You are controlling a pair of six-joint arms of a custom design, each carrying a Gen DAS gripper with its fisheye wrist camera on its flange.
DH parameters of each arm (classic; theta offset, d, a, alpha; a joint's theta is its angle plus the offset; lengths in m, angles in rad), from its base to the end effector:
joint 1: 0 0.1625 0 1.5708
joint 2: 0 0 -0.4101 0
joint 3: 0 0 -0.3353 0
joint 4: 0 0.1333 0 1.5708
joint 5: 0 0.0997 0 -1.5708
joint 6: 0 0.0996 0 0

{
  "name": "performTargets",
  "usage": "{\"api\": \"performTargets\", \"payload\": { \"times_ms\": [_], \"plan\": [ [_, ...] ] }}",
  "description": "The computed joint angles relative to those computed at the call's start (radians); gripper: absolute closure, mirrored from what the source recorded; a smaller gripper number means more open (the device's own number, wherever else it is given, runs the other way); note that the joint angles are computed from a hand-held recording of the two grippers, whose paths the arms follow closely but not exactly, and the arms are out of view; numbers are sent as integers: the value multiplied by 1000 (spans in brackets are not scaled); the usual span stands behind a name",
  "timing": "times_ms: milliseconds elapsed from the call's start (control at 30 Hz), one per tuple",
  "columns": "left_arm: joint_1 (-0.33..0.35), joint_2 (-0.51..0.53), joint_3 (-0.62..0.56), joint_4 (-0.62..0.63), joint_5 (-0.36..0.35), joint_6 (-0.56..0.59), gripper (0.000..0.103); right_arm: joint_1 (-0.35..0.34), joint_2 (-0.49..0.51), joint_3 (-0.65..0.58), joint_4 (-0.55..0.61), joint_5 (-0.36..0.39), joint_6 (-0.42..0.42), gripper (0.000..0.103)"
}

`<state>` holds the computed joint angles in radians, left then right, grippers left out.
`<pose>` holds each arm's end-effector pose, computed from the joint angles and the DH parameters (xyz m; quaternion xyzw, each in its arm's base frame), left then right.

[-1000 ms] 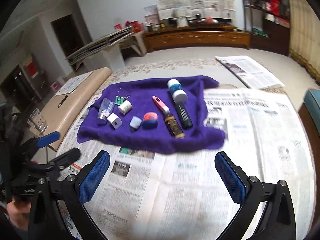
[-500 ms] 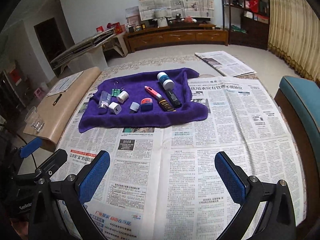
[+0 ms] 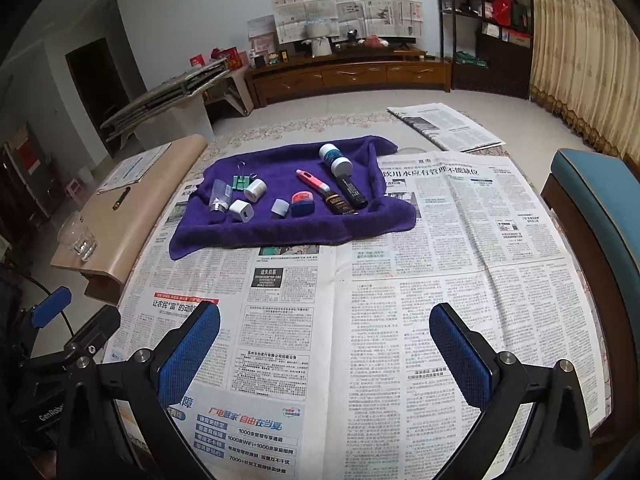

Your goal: Organize rigid objects

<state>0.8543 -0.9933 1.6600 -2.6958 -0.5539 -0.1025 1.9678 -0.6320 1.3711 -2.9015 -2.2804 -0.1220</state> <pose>-0.2296 -0.5956 0.2959 0.1517 0.8443 -0.3708 0.3559 0.3351 -0.6224 0.1718 0.1323 -0.8929 0.3163 0.2917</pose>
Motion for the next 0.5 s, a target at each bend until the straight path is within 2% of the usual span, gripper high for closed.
{"api": "performTargets", "payload": {
  "times_ms": [500],
  "plan": [
    [-5,-11,14,12,11,-19,1,11,10,7,-5,5,3,0]
  ]
}}
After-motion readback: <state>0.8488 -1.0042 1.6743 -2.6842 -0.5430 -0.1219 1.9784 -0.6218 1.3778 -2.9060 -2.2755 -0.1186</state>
